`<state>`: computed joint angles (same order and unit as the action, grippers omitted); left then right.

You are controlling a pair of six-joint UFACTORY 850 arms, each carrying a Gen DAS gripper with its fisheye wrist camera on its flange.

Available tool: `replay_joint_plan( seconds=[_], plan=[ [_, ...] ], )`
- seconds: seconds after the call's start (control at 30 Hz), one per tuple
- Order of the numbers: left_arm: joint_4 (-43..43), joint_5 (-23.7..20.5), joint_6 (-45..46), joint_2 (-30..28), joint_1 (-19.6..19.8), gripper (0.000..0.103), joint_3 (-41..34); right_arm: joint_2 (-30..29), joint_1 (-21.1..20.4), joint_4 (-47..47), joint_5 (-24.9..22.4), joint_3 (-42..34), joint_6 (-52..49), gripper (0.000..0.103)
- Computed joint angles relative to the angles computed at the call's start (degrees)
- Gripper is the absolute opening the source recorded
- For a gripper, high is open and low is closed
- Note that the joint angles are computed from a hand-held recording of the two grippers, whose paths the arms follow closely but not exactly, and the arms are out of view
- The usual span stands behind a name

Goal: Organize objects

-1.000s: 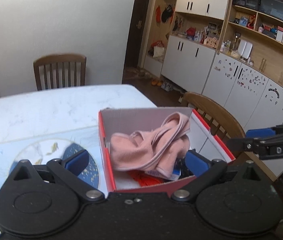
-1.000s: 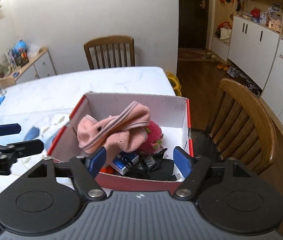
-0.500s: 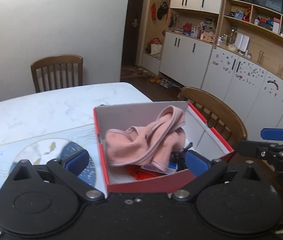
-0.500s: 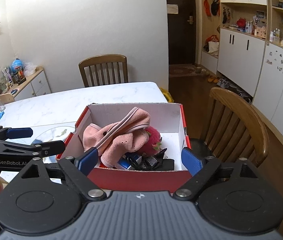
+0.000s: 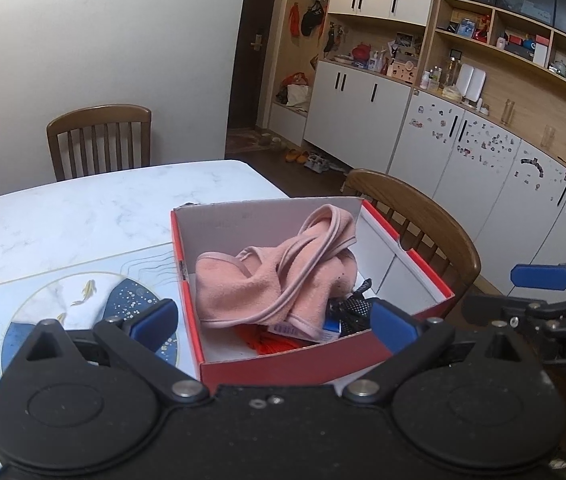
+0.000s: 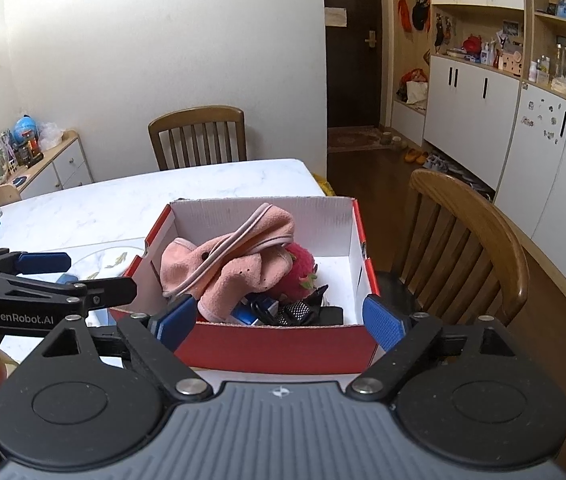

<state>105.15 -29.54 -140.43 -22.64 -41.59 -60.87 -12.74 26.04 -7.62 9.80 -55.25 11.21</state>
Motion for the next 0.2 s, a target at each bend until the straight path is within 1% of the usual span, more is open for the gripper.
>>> replay_joint_plan(
  seconds=[0.03, 0.2],
  plan=[
    [0.15, 0.01, -0.18, 0.00, 0.06, 0.102, 0.03, -0.06, 0.07, -1.27, -0.17, -0.08, 0.98, 0.090],
    [1.48, 0.09, -1.85, 0.43, 0.39, 0.102, 0.74, -0.32, 0.60, 3.28, -0.37, -0.43, -3.79, 0.090]
  ],
)
